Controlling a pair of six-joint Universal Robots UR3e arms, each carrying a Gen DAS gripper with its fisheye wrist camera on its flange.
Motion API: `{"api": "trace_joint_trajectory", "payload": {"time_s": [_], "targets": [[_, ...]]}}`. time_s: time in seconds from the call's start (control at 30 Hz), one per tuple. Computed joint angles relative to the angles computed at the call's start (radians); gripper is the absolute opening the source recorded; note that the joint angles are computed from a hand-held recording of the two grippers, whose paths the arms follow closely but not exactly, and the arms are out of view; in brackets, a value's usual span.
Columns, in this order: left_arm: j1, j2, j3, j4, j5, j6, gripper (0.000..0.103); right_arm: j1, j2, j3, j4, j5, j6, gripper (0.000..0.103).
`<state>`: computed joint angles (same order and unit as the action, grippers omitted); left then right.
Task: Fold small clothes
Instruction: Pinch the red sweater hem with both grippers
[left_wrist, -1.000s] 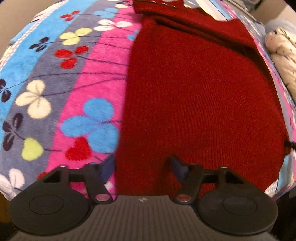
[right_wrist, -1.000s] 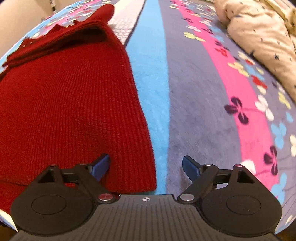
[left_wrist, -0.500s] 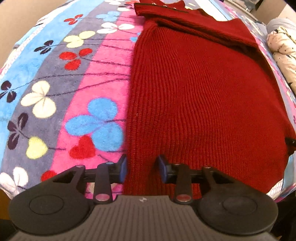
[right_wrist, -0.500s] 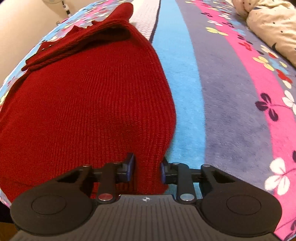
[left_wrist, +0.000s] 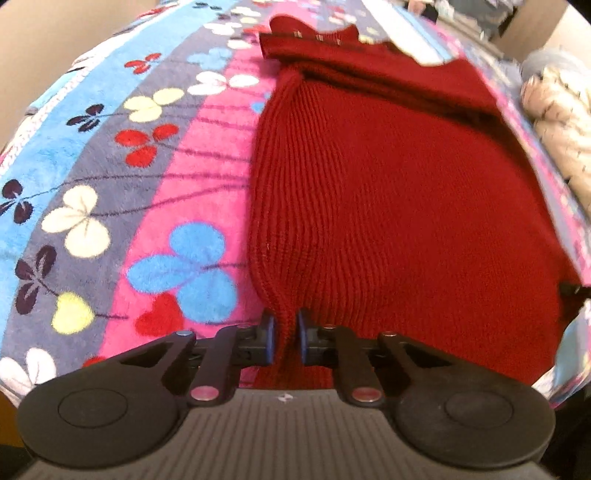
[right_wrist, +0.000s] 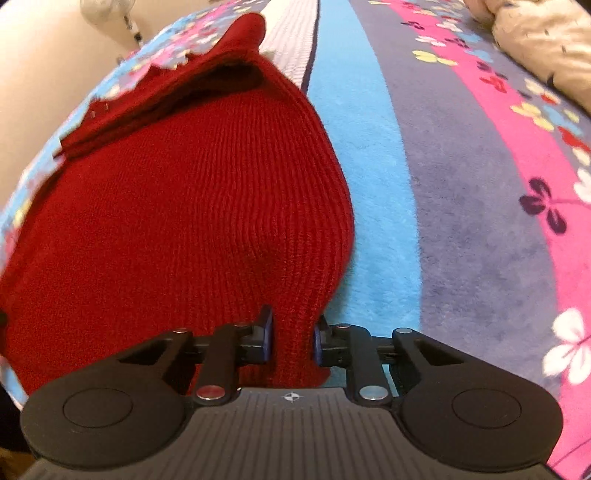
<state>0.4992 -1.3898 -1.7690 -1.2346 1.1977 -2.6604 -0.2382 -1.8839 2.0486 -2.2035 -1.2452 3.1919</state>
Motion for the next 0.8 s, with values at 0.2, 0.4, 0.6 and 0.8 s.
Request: {"api": "trace_joint_trajectory", "payload": {"time_s": [0.2, 0.4, 0.6, 0.8], "targets": [[0.011, -0.028, 0.037, -0.055, -0.011, -0.024, 0.019, -0.045, -0.016, 0.016, 0.015, 0.041, 0.031, 0.023], [0.013, -0.046, 0.047, -0.082, 0.014, -0.022, 0.023, 0.026, 0.042, -0.022, -0.001, -0.045, 0.039, 0.037], [0.020, -0.015, 0.028, -0.109, 0.020, -0.012, 0.028, 0.001, 0.026, -0.015, -0.007, -0.042, 0.069, 0.041], [0.016, 0.003, 0.010, -0.104, 0.019, -0.017, 0.030, -0.053, -0.013, 0.017, -0.019, -0.013, 0.102, 0.048]]}}
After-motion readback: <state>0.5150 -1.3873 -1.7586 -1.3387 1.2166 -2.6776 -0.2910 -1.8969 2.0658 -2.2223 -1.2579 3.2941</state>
